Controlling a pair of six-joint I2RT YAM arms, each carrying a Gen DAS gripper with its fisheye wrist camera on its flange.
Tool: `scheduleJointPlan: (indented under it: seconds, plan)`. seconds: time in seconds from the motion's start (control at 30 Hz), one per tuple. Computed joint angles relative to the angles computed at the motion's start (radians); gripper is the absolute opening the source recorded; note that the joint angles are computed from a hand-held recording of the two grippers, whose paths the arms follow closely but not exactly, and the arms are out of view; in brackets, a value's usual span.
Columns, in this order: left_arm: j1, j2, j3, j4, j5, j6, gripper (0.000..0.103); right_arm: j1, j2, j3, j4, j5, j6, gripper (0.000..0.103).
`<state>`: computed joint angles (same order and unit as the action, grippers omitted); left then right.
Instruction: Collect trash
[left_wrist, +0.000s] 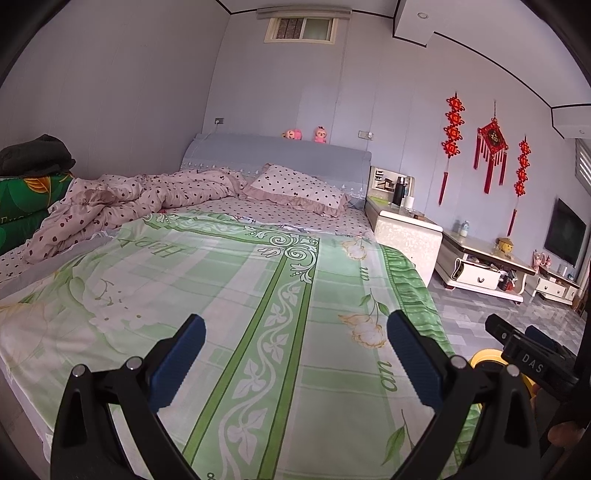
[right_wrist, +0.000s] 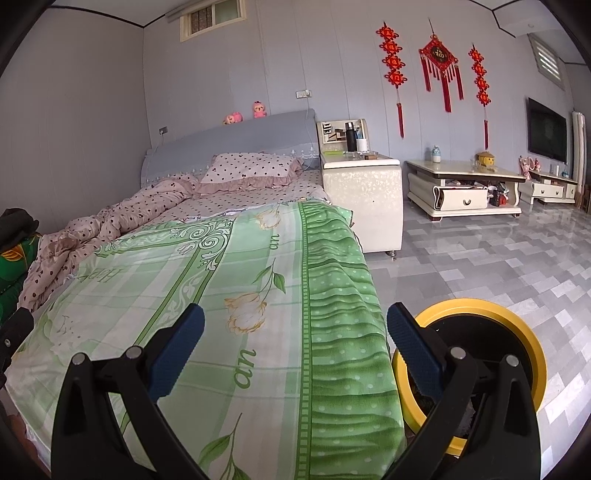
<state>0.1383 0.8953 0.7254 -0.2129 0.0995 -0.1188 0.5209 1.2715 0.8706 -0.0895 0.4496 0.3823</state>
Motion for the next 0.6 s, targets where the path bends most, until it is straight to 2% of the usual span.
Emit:
scheduleJointPlan:
  seconds: [0.6]
  plan:
    - [-0.01, -0.006, -0.009, 0.005, -0.005, -0.001, 0.095, -0.008, 0.003, -0.017, 0.009, -0.011, 0.002, 0.095]
